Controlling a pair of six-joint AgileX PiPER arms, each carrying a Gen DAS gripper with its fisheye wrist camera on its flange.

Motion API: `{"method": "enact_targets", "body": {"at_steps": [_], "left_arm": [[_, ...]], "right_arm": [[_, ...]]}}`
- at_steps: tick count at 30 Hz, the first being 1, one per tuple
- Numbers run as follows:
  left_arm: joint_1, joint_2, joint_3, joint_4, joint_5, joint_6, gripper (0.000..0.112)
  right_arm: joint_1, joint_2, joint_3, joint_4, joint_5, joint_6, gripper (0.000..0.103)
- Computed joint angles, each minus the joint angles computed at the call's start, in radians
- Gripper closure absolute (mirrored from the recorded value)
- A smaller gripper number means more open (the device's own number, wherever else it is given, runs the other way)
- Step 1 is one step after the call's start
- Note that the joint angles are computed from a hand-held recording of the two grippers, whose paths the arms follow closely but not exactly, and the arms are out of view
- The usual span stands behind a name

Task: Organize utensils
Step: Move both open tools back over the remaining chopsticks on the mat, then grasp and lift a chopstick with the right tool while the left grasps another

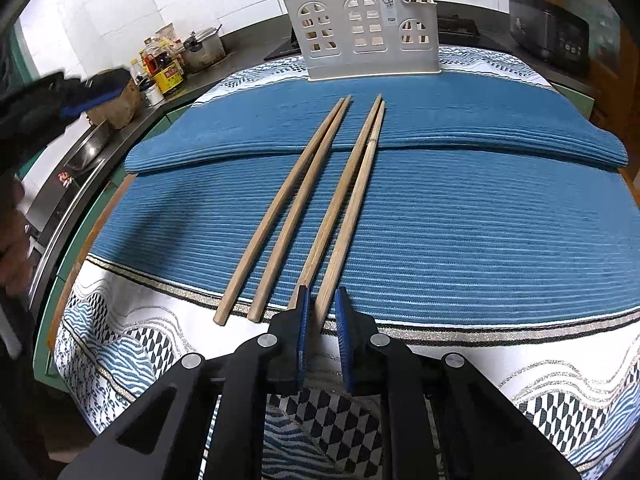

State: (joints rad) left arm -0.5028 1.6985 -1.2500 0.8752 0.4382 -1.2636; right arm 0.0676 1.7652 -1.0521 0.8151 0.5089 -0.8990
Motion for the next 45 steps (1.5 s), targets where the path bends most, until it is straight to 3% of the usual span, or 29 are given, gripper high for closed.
{"method": "enact_targets", "body": {"at_steps": [7, 11, 24, 36, 45], "left_arm": [[-0.043, -0.011, 0.082, 0.053, -0.017, -0.105, 0.095], [-0.066, -0.003, 0.117, 0.053, -0.040, -0.134, 0.095], [-0.124, 0.098, 0.121, -0.157, -0.147, 0.004, 0.095], [-0.147, 0.194, 0.032, -0.283, -0.147, 0.125, 0.095], [-0.158, 0.245, -0.024, -0.287, -0.099, 0.130, 0.095]], "right_arm": [[0.068, -0.017, 0.023, -0.124, -0.104, 0.136, 0.092], [0.074, -0.016, 0.023, -0.138, -0.120, 0.153, 0.092], [0.040, -0.043, 0.053, -0.133, -0.138, 0.112, 0.096], [-0.004, -0.063, 0.087, -0.073, -0.124, 0.023, 0.096], [-0.024, -0.076, 0.108, -0.007, -0.101, -0.044, 0.096]]}}
